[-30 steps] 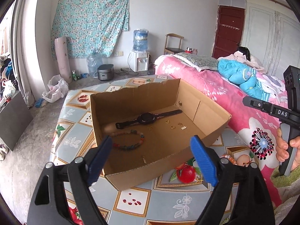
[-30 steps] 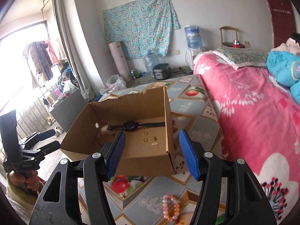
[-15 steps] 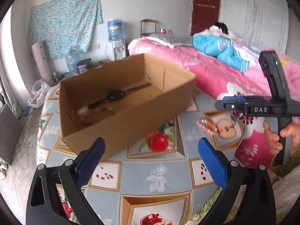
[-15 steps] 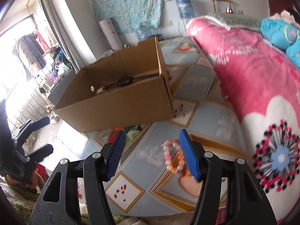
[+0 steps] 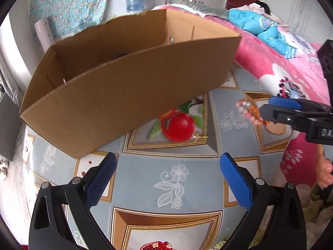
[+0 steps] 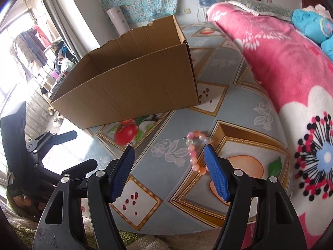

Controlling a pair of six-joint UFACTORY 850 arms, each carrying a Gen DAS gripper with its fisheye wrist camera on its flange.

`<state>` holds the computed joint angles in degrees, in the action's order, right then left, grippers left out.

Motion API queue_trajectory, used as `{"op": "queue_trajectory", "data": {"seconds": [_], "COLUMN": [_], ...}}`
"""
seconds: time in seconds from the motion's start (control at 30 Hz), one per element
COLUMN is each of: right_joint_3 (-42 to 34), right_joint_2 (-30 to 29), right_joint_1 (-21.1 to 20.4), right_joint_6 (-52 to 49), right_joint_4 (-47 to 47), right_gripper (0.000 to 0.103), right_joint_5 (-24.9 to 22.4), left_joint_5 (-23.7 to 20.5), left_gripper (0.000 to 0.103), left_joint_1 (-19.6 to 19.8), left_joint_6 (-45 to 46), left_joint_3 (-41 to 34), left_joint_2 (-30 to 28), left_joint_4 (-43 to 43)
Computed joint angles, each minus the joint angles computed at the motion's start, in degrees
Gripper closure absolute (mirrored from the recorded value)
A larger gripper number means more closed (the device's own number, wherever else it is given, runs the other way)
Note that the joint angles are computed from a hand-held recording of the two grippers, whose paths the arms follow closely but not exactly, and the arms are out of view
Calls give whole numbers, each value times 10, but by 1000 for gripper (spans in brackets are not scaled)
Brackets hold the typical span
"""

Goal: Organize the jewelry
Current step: 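Move the open right tool down to the pink-and-orange bead bracelet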

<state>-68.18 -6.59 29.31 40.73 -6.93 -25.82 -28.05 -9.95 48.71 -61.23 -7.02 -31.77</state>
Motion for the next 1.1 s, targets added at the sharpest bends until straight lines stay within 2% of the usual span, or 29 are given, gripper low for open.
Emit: {"op": "queue_trajectory", "data": {"seconds": [0.23, 0.53, 0.57, 0.7, 0.8, 0.9, 1.1], "right_joint_3": [-3, 12, 15, 11, -2, -17, -40], "right_joint_2": [-8, 4, 7, 2, -14, -30, -56], "right_joint_1": [-9, -13, -14, -10, -14, -14, -14], "right_joint_6": [-28, -43, -54, -71, -97, -92, -77], "right_joint_4": [33, 39, 46, 48, 67, 53, 18], "right_gripper": [37, 37, 39, 59, 69, 72, 77], "right_joint_5": [1, 7, 10, 5, -9, -27, -65], "left_joint_5": [-5, -24, -25, -21, -12, 1, 6], "left_gripper": [6, 6, 6, 6, 6, 6, 6], "left_joint_1": [-3, -4, -3, -1, -2, -16, -21], "left_joint_6": [-127, -209, -215, -229, -243, -283, -300], "left_joint_3": [-22, -37, -36, -34, -29, -26, -23], "left_joint_2": [-33, -52, -52, -50, -48, -48, -50], "left_joint_4": [85, 140, 143, 154, 173, 216, 224]}}
